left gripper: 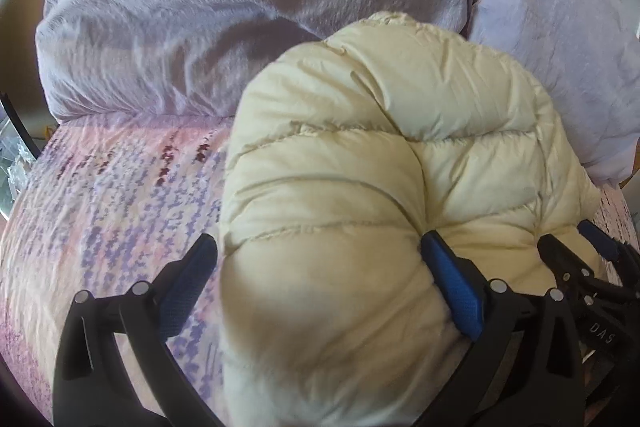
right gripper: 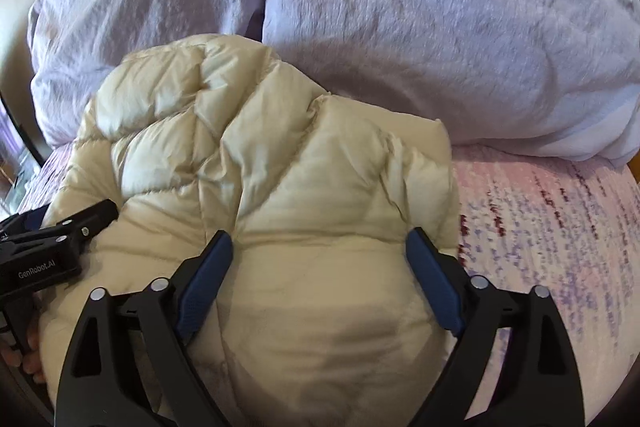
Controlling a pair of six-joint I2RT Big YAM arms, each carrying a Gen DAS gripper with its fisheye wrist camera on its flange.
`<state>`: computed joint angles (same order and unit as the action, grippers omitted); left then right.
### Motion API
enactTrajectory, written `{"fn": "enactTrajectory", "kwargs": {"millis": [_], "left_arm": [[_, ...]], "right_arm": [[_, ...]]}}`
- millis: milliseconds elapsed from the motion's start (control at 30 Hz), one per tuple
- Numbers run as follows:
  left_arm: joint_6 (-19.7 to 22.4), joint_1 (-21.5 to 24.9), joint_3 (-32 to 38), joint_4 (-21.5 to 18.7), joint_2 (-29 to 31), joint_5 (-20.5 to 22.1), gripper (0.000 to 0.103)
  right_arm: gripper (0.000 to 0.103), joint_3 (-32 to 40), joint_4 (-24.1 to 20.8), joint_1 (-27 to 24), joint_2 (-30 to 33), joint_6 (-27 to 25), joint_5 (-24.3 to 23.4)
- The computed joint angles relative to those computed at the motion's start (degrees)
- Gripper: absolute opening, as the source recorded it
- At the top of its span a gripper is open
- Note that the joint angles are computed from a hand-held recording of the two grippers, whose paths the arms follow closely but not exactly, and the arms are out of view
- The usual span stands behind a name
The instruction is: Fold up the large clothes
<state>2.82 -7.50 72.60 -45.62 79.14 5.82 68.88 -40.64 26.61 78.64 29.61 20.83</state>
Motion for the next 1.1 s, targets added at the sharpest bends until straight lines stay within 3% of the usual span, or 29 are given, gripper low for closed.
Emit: {"fn": "enactTrajectory", "kwargs": {"millis": [133, 400, 567, 767, 1100], "left_arm": [[2.1, 1.3, -2.1, -0.4, -4.4, 1.3, 0.101], [4.2, 5.2, -5.3, -4.5, -13.5, 4.7, 0.101], [3.8, 6.8, -6.9, -10.9, -21.2, 8.5, 0.101], [6.2, 8.8, -9.3, -17.3, -29.0, 12.8, 0.101], [10.3, 12.8, -11.1, -25.0, -36.4, 17.8, 0.101]], "right_arm": [[0.100, -0.4, -3.8, 1.4, -3.7, 0.0, 3.5], [0.101, -2.8, -12.3, 5.1, -12.5, 6.9, 3.1], [0.101, -4.2, -16.5, 10.9, -16.9, 10.7, 3.9], [0.101, -6.3, -20.1, 17.7, -20.7, 17.1, 4.9], [0.101, -7.1, -22.9, 25.8, -23.9, 23.9, 7.6]]}}
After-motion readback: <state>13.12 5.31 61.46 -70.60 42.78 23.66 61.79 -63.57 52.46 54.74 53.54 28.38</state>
